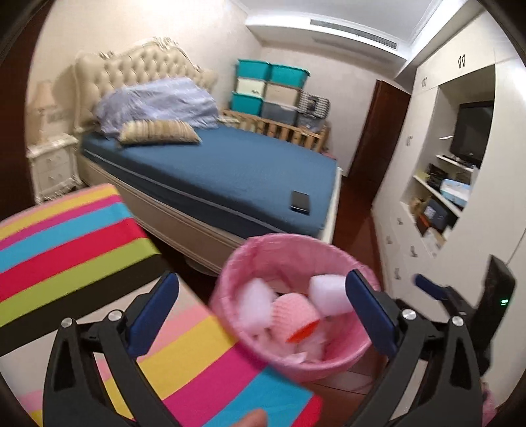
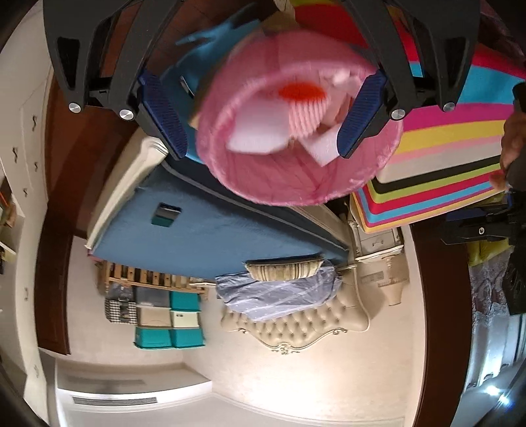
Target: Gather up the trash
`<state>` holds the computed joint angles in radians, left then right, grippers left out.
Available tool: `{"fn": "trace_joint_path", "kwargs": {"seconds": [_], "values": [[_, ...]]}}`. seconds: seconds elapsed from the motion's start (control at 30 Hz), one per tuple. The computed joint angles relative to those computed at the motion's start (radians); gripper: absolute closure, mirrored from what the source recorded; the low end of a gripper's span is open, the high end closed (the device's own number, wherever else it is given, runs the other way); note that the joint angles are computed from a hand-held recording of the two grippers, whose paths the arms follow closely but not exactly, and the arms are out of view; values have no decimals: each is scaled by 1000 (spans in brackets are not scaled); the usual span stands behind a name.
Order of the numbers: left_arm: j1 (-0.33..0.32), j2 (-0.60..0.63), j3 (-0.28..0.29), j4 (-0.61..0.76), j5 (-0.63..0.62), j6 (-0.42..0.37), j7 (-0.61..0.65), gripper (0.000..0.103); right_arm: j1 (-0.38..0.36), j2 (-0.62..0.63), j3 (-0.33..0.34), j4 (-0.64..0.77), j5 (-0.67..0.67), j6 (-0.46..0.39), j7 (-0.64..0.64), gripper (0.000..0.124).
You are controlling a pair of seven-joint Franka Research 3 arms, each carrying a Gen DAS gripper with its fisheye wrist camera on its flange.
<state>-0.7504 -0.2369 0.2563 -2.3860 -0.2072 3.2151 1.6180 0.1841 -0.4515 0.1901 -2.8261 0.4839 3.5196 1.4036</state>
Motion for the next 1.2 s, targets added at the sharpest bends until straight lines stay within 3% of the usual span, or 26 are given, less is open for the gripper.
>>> {"fn": "trace_joint_path", "kwargs": {"seconds": [0.07,0.2,0.23,0.37,0.43,0.53,0.83,1.03,1.2], "values": [[175,-43,-139,-64,184,32,-158,5,-19,-77,44,-42,41,-49,11,37],[524,-163,-487,-171,183,76,-177,5,-107,-247,171,-94,75,-208,77,37],[580,-198,-543,-194,196,76,-199,5,-116,-278,188,-96,71,-247,98,37],[643,-314,-611,-272,236,48,-267,5,-155,-389,243,-97,20,-383,161,37],[650,-359,-627,-312,249,51,-306,5,-154,-430,260,-95,-13,-418,184,33],[607,-414,-594,-371,286,40,-328,5,-161,-479,298,-102,-57,-435,229,28],[556,-472,-565,-438,408,22,-396,5,-113,-490,262,-111,-161,-437,307,28],[510,-469,-504,-439,478,20,-438,5,-101,-489,232,-119,-228,-432,362,28],[501,-463,-489,-429,517,15,-463,5,-90,-475,214,-119,-288,-432,406,28]]}}
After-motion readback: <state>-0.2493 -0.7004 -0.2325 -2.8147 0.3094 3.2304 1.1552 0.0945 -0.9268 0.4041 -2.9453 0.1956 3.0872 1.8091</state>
